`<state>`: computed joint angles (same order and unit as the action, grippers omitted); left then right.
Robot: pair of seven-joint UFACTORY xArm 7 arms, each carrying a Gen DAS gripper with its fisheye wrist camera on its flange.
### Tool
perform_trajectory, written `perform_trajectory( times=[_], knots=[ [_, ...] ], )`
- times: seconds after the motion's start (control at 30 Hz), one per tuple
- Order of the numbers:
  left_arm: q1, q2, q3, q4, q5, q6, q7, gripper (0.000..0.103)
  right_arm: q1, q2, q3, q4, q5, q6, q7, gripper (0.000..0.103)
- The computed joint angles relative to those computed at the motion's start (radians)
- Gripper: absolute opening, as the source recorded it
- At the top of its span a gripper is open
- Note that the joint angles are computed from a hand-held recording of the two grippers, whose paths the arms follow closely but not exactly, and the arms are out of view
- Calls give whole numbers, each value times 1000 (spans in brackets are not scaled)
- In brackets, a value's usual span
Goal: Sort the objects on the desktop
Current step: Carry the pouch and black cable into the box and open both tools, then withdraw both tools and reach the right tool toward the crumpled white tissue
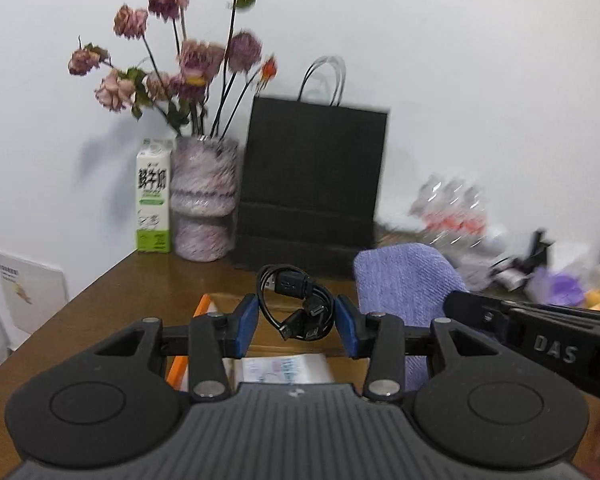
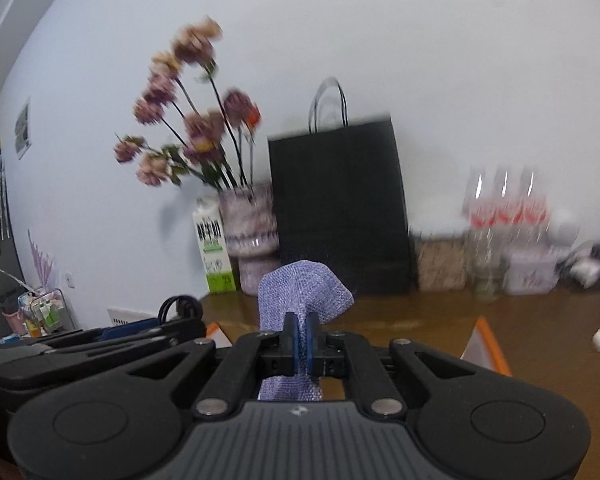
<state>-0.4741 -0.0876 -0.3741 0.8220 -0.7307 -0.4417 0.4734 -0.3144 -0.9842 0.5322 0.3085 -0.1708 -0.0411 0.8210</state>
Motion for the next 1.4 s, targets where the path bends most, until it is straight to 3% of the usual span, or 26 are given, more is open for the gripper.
perform_trajectory(
  times=[0.07,0.2,0.23,0.47,0.53,0.6,0.67,0.7,0.73,0.77,0.83,0.9,1.2,1.4],
  knots=[
    [3,53,-25,47,-128,12,149,43,-38,71,17,-17,4,-75,7,3],
    [-36,66,23,51,-153,45,187,43,-33,142,12,-31,19,-71,-18,4],
    [-44,61,37,36,-118,44,155,43,-40,139,23,-33,23,-62,-17,4],
    [-78,64,43,10,-134,-14,184,45,-87,98,91,-33,7,-25,9,8],
    [-89,68,44,8,-144,-47,194,54,-99,95,100,-34,3,-24,22,12],
    [-97,72,50,4,-131,-73,185,77,-100,75,103,-42,1,-15,38,15],
    [-103,70,55,-8,-107,-103,161,91,-100,56,103,-48,-5,-7,52,33],
    [-107,71,56,-17,-94,-130,145,92,-96,43,101,-53,-9,-2,57,49],
    [-111,72,55,-21,-99,-161,143,95,-113,15,124,-49,-10,26,74,59],
    [-115,77,53,-19,-109,-189,146,103,-125,-10,139,-47,-19,49,88,63],
    [-117,76,63,-43,-57,-250,71,103,-137,-54,149,-49,-36,81,118,88],
    [-111,63,73,-64,-7,-264,-1,103,-140,-91,147,-54,-53,109,150,101],
    [-109,51,60,-73,-19,-269,24,103,-96,-143,105,-81,-112,114,183,103],
    [-99,25,64,-111,43,-273,-38,103,-77,-195,109,-88,-139,143,204,103]
  ],
)
